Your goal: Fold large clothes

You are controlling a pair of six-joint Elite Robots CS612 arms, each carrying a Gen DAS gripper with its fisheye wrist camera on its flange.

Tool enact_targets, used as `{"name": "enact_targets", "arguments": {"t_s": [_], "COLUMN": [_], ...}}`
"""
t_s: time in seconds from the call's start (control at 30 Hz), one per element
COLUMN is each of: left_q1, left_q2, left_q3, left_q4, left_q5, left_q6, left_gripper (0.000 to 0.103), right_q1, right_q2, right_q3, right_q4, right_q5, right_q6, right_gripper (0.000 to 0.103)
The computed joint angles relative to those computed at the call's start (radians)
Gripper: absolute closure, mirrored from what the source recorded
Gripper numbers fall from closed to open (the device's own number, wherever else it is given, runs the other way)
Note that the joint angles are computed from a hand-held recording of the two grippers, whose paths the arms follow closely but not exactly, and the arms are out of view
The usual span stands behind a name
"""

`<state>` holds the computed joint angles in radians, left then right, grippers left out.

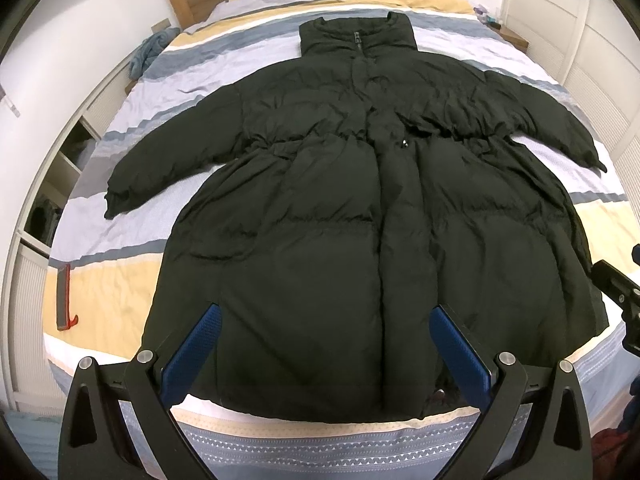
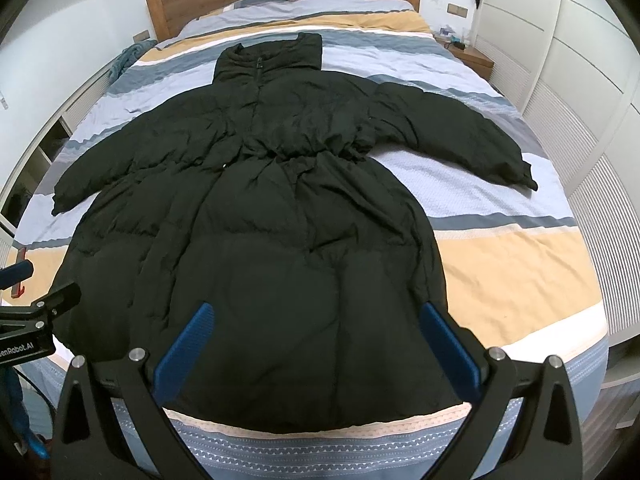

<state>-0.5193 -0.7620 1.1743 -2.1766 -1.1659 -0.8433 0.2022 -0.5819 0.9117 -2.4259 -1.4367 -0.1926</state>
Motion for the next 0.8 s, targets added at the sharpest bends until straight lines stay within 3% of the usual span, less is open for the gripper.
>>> {"name": "enact_targets", "arguments": {"t_s": [0.8], "left_q1": [0.010], "left_q2": [0.030], "left_q3": [-0.052], "left_q4": [0.096], "left_q5": [-0.018], "left_q6": [-0.040], "left_gripper": [0.002], "right_q1": [0.003], "right_q2": [0.009], "right_q3": [-0.021], "right_q4": [0.047], "right_q5": [-0.011], "right_q6": [-0.072], "right_gripper": [0.000]}}
